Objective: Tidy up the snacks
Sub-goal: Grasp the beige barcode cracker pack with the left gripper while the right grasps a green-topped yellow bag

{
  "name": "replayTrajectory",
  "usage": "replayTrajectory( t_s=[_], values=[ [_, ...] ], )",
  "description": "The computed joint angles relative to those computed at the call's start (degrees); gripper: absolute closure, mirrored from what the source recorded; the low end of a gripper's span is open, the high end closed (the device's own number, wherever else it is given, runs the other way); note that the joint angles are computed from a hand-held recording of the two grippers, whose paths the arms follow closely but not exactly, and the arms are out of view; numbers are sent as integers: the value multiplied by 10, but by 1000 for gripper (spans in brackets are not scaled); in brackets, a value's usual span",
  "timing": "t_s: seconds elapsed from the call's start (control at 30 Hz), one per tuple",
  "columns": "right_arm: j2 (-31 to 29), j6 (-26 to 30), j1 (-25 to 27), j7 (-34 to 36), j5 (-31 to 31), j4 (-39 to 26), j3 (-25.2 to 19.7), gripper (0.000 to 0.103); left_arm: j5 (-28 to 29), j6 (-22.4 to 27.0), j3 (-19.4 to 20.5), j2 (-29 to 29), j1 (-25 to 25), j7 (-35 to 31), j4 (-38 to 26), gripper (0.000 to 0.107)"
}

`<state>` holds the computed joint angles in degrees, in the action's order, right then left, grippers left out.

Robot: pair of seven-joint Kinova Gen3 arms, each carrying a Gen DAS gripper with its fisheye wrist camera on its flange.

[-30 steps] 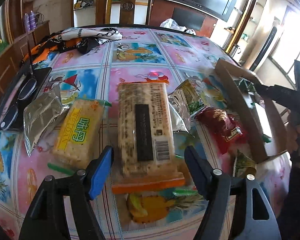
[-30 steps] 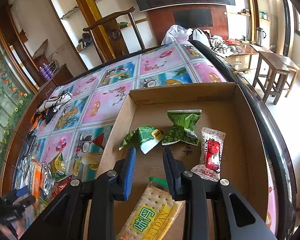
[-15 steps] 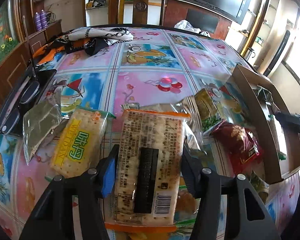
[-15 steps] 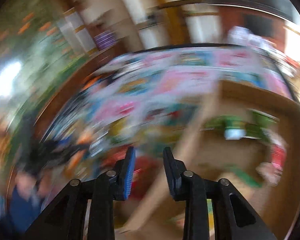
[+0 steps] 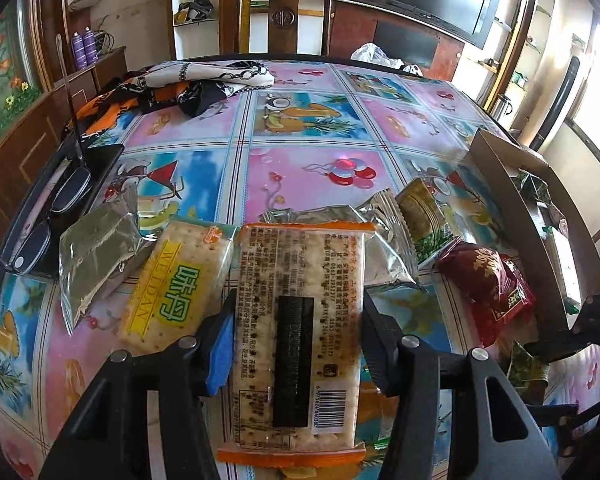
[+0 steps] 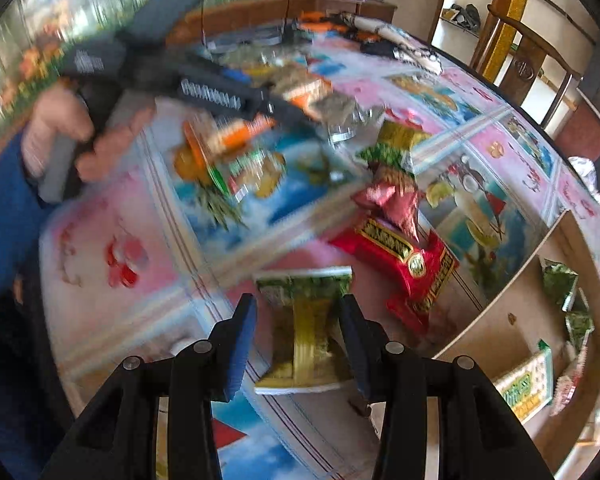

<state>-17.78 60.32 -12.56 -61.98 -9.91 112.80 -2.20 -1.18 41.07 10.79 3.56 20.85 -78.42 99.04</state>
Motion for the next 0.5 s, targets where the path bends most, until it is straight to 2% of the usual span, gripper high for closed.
replayTrajectory(
  t_s=[0.1,0.17,0.33,0.4,0.5],
  values=[
    [6,1,-1,-6,6,0,-5,57,1,-1,0,0,0,-1,0,54],
    [9,-2,-3,1,-5,1,4,65,1,-2,0,1,0,-2,0,54],
    [2,-30,-6,18,-49,7,20,72,-1,-18,-1,-6,0,5,8,55],
    [-6,-57,-6,26,-85,12,40,72,5,-34,-2,-15,-3,9,18,55],
    [-15,-101,3,19,-122,23,59,72,-15,-65,0,-28,-1,47,34,55]
  ],
)
